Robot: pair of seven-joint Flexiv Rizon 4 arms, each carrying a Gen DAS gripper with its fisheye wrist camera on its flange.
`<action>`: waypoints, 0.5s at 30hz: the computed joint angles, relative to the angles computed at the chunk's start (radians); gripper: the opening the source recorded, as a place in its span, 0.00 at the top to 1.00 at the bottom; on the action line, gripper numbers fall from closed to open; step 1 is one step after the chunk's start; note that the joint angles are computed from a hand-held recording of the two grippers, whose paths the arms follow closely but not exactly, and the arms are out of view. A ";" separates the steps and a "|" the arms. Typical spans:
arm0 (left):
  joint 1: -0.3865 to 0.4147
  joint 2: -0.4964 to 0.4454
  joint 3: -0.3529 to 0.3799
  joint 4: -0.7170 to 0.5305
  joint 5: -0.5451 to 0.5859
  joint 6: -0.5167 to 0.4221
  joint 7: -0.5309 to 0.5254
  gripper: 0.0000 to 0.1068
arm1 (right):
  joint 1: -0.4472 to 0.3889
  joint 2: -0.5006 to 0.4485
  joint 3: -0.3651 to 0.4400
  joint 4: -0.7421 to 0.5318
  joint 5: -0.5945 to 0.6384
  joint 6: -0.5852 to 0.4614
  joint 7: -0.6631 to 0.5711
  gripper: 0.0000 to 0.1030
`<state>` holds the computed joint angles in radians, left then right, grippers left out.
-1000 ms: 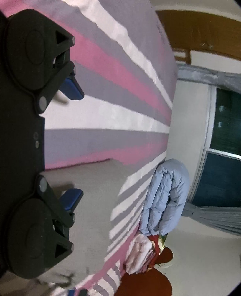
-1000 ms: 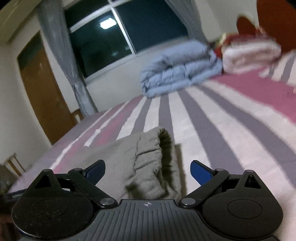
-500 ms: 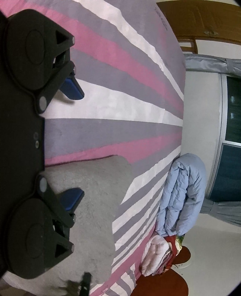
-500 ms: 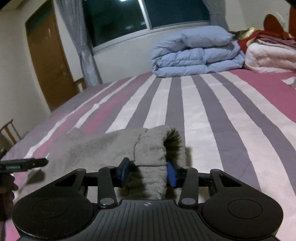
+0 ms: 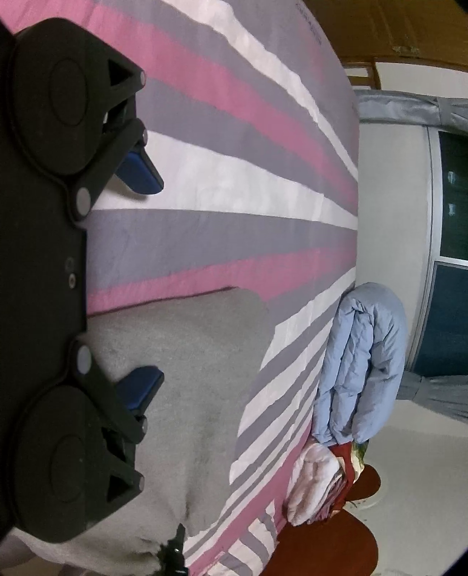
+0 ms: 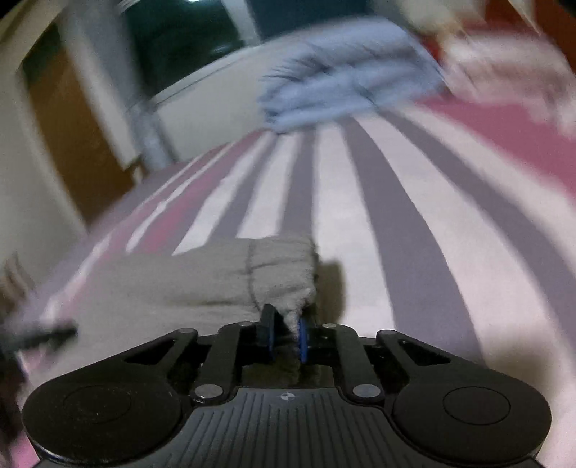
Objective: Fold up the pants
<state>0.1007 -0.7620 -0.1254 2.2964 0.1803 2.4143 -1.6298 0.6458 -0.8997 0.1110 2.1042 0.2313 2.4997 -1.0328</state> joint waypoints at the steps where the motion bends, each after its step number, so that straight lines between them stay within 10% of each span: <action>1: -0.005 0.008 0.006 0.003 -0.001 -0.002 0.008 0.09 | -0.020 0.000 0.024 0.000 0.000 0.009 -0.003 0.87; 8: 0.032 0.021 -0.004 -0.026 0.040 0.028 0.014 0.09 | -0.018 0.033 0.028 0.036 0.026 0.163 0.017 0.83; 15: 0.026 0.014 -0.044 -0.149 0.044 -0.141 0.057 0.09 | -0.084 0.064 0.024 -0.026 -0.109 -0.035 0.067 0.83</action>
